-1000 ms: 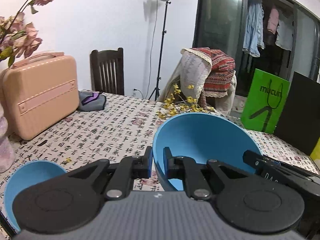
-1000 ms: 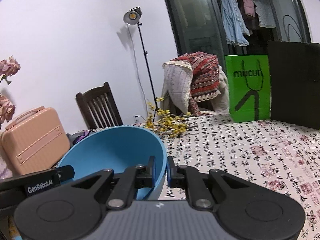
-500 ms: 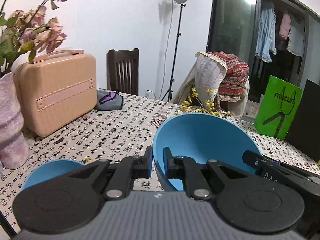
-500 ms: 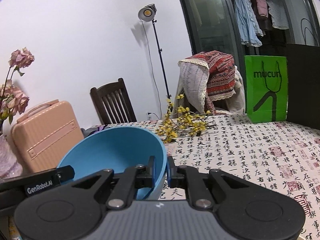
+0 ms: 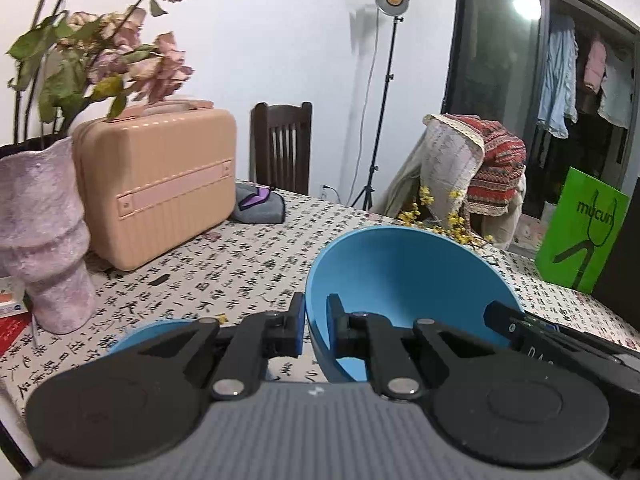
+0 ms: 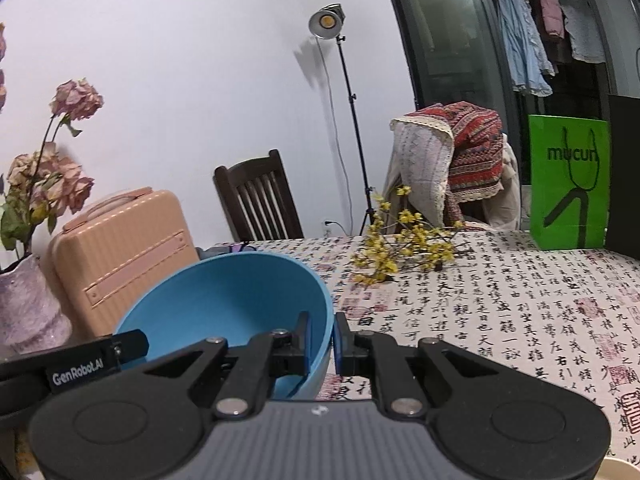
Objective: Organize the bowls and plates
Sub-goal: 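Carry the held blue bowl with both grippers toward the lilac vase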
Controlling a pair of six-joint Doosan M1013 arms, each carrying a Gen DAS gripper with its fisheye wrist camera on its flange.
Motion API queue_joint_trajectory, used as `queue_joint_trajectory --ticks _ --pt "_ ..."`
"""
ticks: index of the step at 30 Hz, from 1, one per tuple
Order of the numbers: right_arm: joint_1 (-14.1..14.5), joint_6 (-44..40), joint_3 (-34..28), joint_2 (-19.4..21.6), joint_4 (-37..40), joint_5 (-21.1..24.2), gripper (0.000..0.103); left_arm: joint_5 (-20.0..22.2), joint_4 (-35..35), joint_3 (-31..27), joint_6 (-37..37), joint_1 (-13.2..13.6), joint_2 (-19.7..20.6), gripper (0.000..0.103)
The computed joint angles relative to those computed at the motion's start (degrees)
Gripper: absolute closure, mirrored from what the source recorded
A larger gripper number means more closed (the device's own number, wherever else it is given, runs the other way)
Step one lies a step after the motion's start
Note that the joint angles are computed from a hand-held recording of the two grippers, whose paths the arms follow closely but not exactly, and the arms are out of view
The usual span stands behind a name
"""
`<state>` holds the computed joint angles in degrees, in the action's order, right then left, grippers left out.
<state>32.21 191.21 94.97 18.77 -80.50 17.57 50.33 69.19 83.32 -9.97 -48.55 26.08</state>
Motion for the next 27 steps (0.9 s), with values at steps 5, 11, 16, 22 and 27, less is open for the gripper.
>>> queue_joint_trajectory --ticks 5,11,16,22,27 --pt "0.7 -1.2 -1.0 0.6 0.7 -0.9 0.092 1.0 0.4 1.3 -1.3 0.3 -0.9 0.092" --pt "1.4 -3.5 -2.2 1.3 2.3 -2.4 0.092 2.4 0.7 3.1 -3.2 0.6 -2.2 0.092" --pt "2.1 -7.1 -3.2 2.1 6.0 -3.7 0.092 3.8 0.6 4.7 -4.2 0.7 -3.2 0.092" --pt "2.5 -17.2 -4.5 2.9 16.6 -6.6 0.092 4.8 1.1 7.3 -5.4 0.9 -5.0 0.092" --pt "3.6 -21.9 -5.5 3.5 17.8 -6.5 0.092 5.2 2.3 9.3 -5.5 0.9 -6.3 0.092"
